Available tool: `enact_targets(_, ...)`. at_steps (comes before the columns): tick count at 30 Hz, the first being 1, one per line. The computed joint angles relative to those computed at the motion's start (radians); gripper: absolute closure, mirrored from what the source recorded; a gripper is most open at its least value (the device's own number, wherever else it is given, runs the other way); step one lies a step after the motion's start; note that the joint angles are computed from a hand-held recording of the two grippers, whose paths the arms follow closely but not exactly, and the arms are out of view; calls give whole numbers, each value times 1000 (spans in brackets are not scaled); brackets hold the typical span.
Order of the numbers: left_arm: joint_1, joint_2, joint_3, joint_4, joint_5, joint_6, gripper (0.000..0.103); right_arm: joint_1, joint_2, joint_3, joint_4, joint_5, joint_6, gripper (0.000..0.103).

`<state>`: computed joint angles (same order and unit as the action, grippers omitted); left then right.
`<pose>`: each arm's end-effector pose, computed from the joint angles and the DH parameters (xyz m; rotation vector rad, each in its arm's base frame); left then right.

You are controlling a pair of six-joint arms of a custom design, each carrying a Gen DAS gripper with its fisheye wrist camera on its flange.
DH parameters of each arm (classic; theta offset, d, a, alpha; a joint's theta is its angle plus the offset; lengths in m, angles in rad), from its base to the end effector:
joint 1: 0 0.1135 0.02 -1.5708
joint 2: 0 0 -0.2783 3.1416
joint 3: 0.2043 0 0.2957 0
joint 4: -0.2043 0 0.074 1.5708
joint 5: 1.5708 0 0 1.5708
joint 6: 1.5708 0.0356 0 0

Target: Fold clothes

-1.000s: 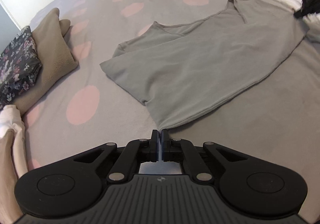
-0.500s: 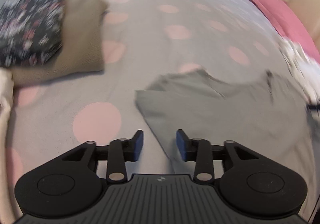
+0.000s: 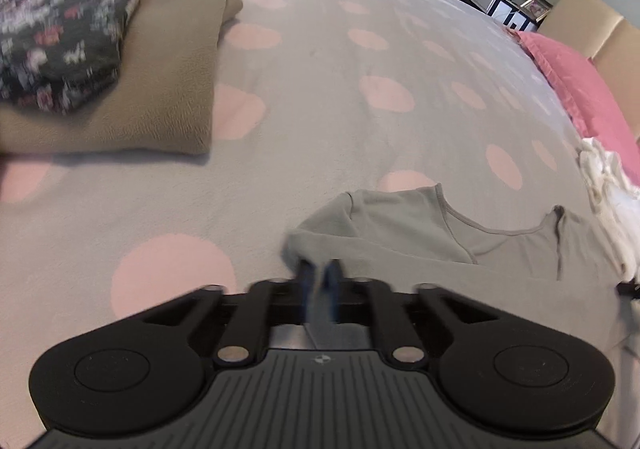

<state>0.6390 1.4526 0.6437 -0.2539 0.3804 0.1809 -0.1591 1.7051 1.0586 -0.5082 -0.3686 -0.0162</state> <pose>0.2347 0.1579 0.1282 -0.4502 2.4867 -0.1845 0.3652 -0.0456 0.1647 0.0856 2.6638 0.4453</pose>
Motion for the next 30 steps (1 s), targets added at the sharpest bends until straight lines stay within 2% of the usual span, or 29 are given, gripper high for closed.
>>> enact_targets(7, 7, -113, -37, -3, -51, -3, 102, 42, -81, -47, 87, 9, -16, 99)
enact_targets(12, 12, -70, -23, -7, -93, 5, 102, 83, -77, -85, 194, 77, -23, 99)
enact_targets(18, 4, -38, -21, 9, -116, 19, 102, 107, -7, -70, 227, 135, -24, 98)
enact_targets(22, -3, -53, -25, 11, -125, 27, 101, 103, -12, -79, 245, 157, -23, 94)
enact_targets(24, -3, -67, -28, 5, -153, 26, 100, 93, -22, -86, 254, 177, -30, 87)
enact_targets(26, 16, -87, -29, -9, -155, 21, 100, 66, -24, -76, 225, 156, -18, 85)
enact_targets(30, 46, -168, -46, -79, -94, 49, 100, 20, -42, -70, 144, 66, -20, 85)
